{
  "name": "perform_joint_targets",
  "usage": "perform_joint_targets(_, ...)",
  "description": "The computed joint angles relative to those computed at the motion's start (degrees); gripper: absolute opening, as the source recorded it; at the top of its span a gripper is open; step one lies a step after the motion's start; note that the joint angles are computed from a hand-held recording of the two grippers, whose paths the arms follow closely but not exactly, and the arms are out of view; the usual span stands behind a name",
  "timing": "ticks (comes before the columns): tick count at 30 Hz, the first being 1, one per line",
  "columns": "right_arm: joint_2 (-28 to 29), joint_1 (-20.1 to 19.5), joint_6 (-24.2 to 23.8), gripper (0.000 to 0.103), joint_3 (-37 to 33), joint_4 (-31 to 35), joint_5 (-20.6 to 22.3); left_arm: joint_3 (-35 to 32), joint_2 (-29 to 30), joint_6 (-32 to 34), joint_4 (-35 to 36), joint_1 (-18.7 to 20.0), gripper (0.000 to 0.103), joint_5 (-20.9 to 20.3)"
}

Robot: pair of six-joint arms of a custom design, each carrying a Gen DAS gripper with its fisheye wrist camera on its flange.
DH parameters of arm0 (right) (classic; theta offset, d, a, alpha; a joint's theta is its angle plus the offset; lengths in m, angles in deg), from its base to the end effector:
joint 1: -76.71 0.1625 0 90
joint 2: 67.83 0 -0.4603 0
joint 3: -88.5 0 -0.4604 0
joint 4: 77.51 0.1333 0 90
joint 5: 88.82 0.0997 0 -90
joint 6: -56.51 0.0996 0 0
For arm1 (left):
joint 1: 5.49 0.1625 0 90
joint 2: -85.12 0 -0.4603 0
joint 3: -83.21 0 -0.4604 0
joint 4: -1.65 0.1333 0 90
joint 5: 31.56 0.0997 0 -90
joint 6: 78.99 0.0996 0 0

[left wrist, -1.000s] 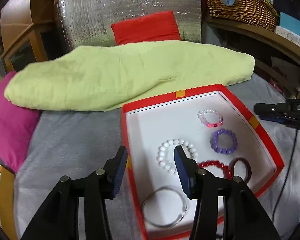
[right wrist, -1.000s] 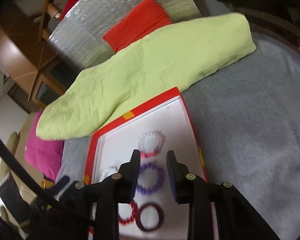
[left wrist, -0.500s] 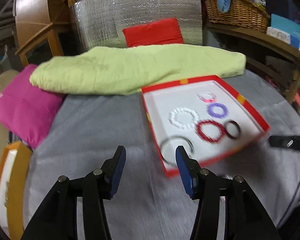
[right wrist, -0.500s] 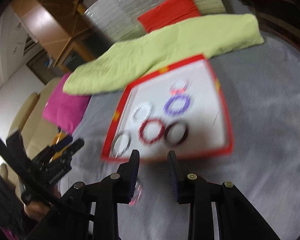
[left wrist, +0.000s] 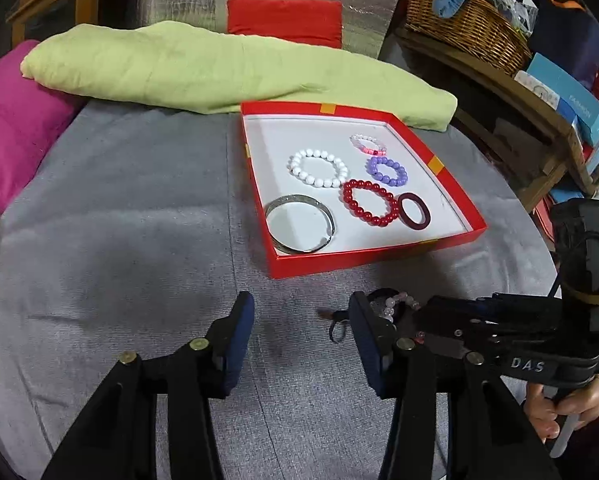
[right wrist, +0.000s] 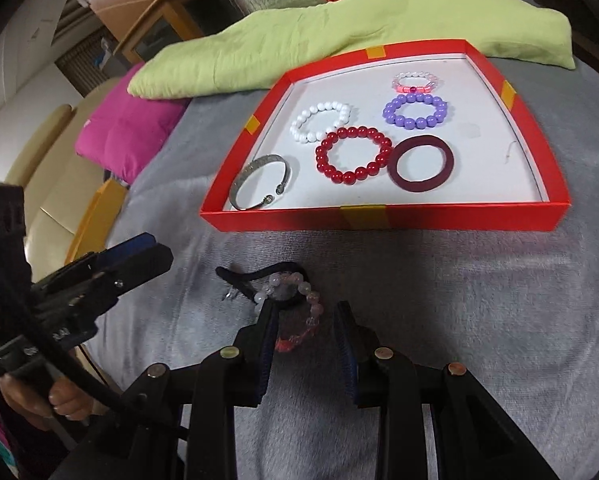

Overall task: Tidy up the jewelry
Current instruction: 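Grasp the pink quartz bead bracelet with right tool while left reaches the black hair tie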

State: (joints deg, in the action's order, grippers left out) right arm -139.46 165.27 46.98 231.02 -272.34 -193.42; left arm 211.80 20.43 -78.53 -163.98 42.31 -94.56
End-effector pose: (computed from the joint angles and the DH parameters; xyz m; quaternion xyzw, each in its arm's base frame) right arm 0.0973 -0.4349 0.1400 0.0299 -0.9490 0.2766 0.1486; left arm -0.2137 -0.5014 0.0985 0.3296 0.9097 -0.1756 0.1816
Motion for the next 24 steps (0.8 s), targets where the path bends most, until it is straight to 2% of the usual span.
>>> perform_joint_targets(4,1.6,0.8,-1.8,0.03,-0.9,0.0,-1.6,-0.3,0.1,-0.3,1.4,0.5,0.042,-1.4)
perform_joint_targets(6,3.1,2.1,-3.7,0.019,-1.2,-2.0,-4.4,-0.6,0.1,-0.4,2.2,0.8,0.04,-2.2)
perform_joint_targets(7,3.9,2.7,-4.6,0.009,-1.4,-2.8,-6.0,-0.7,0.2,-0.6,2.5,0.8,0.04,-2.5)
perform_joint_targets(13,2.8,2.5,-5.2,0.008,-0.3,-5.7,-6.7,-1.3,1.2,-1.3,4.0,0.5,0.04,-3.1)
perform_joint_targets(20,0.7,0.1,-2.9,0.008,0.9,-7.2,-8.8,-1.9,4.1,0.1,3.2,-1.0,0.04,-3.3)
perform_joint_targets(22,0.9,-0.4,-3.0,0.008,1.2,-7.6,-10.3,-2.1,5.0,0.4,3.1,-1.4,0.031,-3.0)
perform_joint_targets(24,1.0,-0.3,-3.1,0.008,1.7,-9.2,-10.5,-2.0,5.8,1.4,2.6,-1.9,0.013,-2.0)
